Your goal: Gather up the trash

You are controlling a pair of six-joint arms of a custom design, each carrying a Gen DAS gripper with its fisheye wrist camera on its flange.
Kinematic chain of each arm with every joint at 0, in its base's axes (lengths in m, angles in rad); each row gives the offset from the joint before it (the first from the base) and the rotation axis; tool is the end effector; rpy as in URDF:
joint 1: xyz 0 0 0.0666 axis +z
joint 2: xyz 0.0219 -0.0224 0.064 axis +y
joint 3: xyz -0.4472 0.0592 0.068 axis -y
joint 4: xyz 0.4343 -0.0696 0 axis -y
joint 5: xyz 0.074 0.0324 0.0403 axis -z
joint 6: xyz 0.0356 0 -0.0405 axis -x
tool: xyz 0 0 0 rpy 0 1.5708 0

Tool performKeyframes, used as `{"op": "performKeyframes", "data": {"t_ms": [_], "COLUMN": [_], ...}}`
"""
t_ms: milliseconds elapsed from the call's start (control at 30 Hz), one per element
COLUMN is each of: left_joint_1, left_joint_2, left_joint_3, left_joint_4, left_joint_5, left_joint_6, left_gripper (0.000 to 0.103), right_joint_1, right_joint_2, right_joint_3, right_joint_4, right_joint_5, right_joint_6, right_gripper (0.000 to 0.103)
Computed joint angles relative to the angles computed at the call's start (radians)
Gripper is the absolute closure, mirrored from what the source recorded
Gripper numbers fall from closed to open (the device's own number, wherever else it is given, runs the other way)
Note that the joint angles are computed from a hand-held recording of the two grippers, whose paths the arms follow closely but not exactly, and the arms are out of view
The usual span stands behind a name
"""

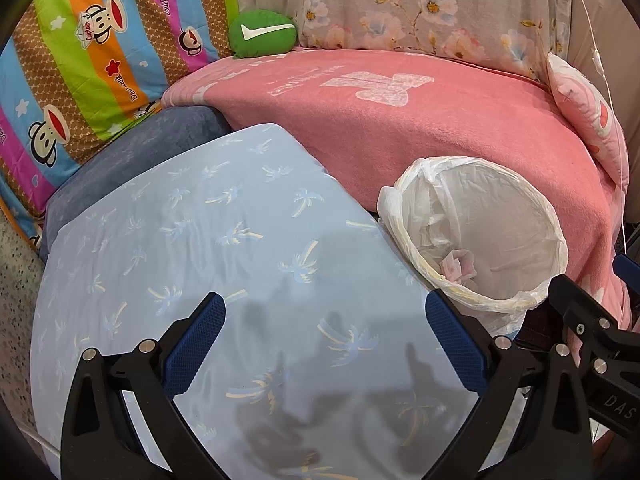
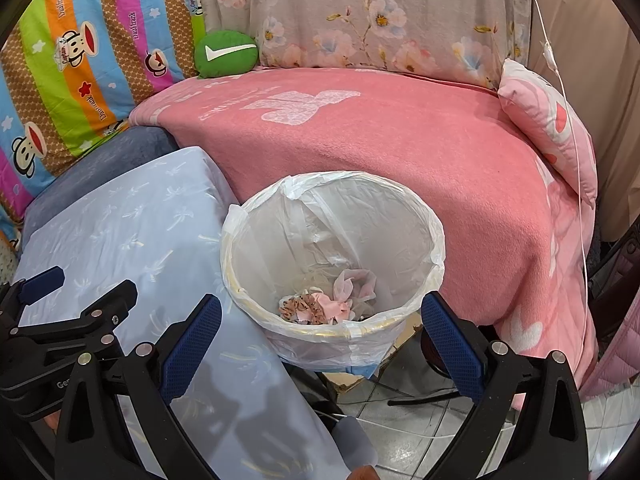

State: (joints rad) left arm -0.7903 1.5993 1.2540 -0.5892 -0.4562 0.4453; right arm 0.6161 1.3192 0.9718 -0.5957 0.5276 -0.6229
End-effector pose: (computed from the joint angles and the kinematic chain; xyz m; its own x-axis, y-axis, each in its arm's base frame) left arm 0.4148 -0.3972 0.3433 -0.7062 0.1636 -0.6889 0.1657 0.9841 0.0638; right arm 0.3747 0.2429 0.3479 -0.6870 0.1312 -0.7147 0.1759 0.9843 0.0117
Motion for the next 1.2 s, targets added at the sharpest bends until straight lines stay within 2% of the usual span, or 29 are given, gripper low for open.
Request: {"op": "performKeyframes", "data": {"t_ms": [1200], "left_joint_1": [-0.009], "left_joint_2": [0.005], "left_joint_3": [0.01], "left_joint_4": [-0.004], "left_joint_5": [-0.013], "left_joint_6": [0.001], "left_gripper": [0.007], "right_joint_1": [0.0], "right_joint_2": [-0.008], "right_joint_3": [-0.011], "right_joint_4": [-0.001], "right_joint_5": [0.003], "right_joint_6": [-0.01], "right_gripper": [0.006]}}
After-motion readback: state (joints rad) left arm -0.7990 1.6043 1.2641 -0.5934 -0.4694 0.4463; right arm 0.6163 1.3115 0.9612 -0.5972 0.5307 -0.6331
